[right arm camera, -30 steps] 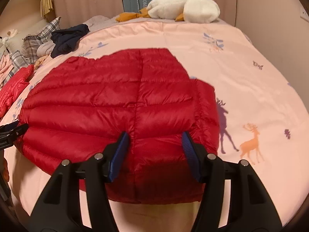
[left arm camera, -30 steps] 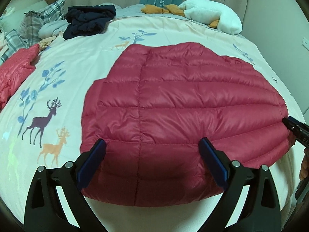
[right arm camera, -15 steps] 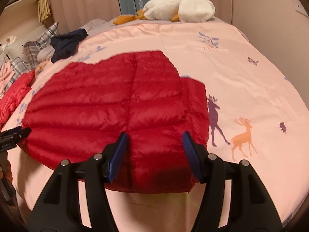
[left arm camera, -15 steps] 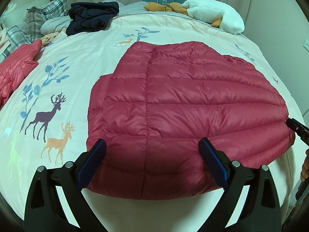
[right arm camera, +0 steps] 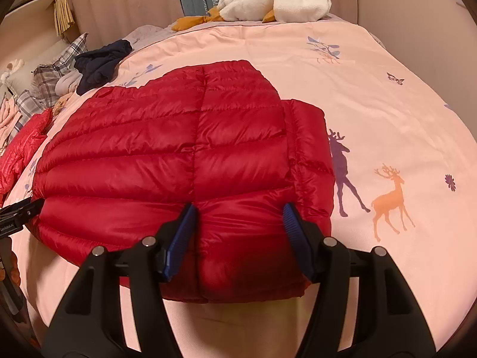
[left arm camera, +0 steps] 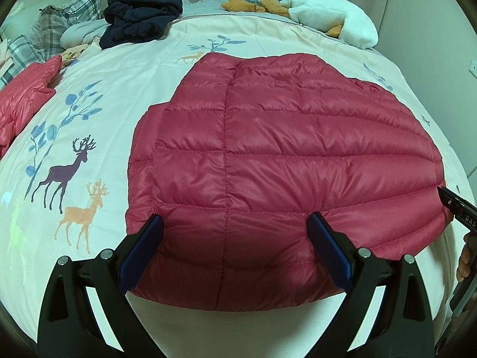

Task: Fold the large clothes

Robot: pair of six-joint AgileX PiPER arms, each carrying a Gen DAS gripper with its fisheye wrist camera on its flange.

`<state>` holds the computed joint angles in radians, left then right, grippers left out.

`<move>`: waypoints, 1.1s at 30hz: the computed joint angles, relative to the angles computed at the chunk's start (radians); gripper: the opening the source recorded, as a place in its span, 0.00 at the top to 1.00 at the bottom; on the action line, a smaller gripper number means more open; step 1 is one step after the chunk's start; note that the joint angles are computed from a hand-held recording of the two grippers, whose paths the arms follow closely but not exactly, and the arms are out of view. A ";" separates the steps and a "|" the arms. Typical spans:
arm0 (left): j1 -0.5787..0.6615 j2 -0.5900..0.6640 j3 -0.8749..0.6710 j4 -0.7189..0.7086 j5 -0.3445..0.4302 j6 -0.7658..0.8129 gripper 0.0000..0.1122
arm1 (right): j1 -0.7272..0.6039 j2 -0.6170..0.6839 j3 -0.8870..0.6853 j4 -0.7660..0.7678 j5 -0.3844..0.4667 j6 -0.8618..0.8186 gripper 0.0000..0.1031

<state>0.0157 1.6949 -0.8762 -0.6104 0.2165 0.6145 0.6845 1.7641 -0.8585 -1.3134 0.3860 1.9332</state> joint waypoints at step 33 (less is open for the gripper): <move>0.013 -0.003 0.022 -0.021 0.001 0.022 0.12 | 0.002 -0.001 0.018 -0.052 -0.015 0.062 0.38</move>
<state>0.0287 1.6921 -0.8539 -0.6313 0.2177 0.6370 0.6861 1.7633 -0.8401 -1.3650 0.3709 1.9954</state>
